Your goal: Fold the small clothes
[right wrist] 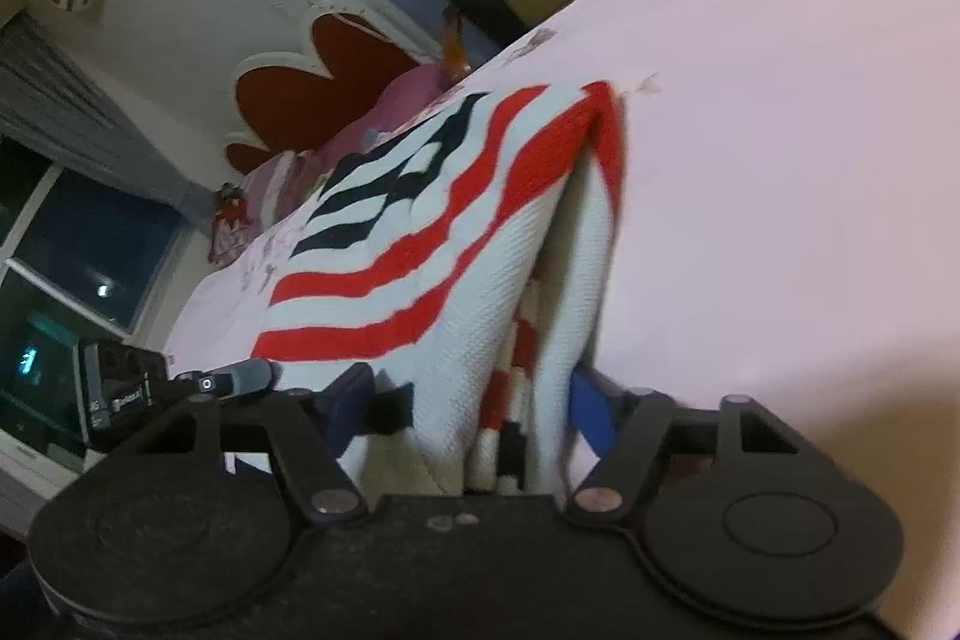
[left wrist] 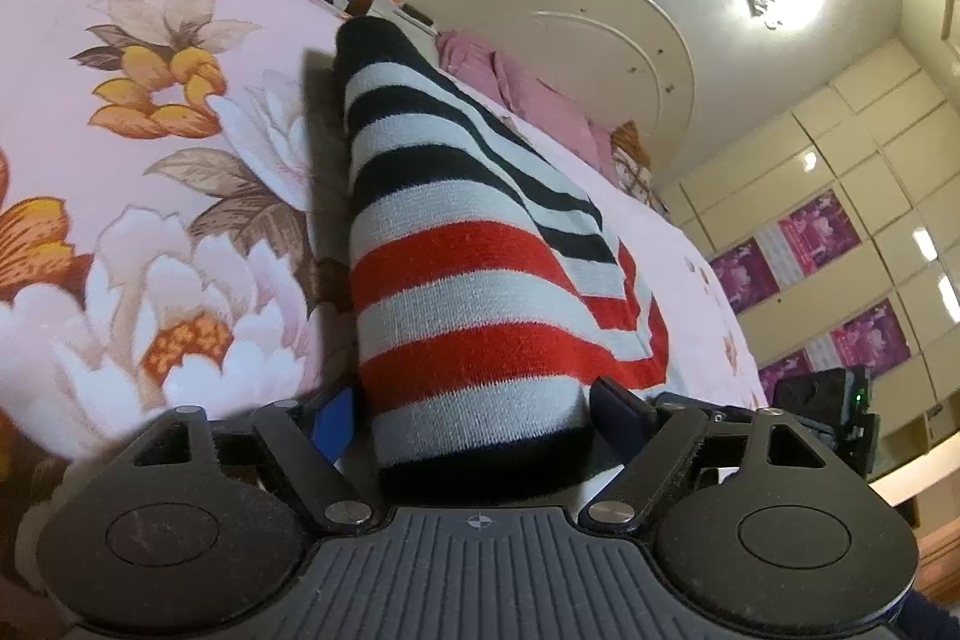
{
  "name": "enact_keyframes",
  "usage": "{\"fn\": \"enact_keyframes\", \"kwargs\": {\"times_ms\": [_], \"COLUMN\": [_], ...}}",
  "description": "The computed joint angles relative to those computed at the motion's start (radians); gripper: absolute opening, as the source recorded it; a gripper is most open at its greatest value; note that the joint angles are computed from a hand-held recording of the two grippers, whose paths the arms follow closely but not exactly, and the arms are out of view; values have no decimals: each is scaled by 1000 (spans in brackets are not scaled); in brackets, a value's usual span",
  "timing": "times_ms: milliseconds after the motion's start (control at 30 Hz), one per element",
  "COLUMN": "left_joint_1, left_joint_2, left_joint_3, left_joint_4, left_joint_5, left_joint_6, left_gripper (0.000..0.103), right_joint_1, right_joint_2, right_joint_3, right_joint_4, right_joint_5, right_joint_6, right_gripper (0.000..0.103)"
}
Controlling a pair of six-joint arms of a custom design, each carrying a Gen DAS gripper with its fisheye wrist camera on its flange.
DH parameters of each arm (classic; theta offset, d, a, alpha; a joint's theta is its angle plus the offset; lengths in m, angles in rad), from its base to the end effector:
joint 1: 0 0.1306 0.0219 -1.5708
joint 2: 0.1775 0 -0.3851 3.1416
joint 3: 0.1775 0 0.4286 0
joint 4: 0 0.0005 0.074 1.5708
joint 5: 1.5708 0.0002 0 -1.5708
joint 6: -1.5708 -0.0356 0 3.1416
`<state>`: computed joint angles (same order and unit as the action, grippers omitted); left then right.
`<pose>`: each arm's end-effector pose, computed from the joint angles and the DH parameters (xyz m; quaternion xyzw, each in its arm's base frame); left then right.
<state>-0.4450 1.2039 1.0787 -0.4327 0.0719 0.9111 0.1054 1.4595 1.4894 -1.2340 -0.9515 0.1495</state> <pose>0.4206 -0.2040 0.3971 -0.1849 0.8543 -0.3286 0.3578 0.5037 0.0819 0.4392 -0.1939 0.8564 0.4466 0.1720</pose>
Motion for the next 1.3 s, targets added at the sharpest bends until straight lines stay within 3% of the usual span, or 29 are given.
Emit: {"fn": "enact_keyframes", "kwargs": {"times_ms": [133, 267, 500, 633, 867, 1167, 1300], "left_joint_1": [-7, -20, -44, -59, -55, -39, 7], "left_joint_2": [16, 32, 42, 50, 15, -181, -353], "left_joint_3": [16, 42, 72, 92, 76, -42, -123], "left_joint_4": [-10, -39, -68, -86, -82, -102, -179], "left_joint_5": [-15, -48, -109, -149, -137, -128, -121], "left_joint_6": [-19, -54, -111, -134, -153, -186, -205], "left_gripper": [74, 68, 56, 53, 51, 50, 50], "right_joint_1": [18, 18, 26, 48, 66, 163, 263], "right_joint_2": [-11, -26, -74, -88, -133, -237, -288], "right_joint_3": [-23, -44, -85, -89, -86, -113, -133], "right_joint_4": [74, 119, 174, 206, 219, 219, 261], "right_joint_5": [-1, 26, 76, 122, 148, 226, 269], "right_joint_6": [-41, -72, -78, -95, -99, -96, -154], "right_gripper": [65, 51, 40, 36, 35, 34, 34]}}
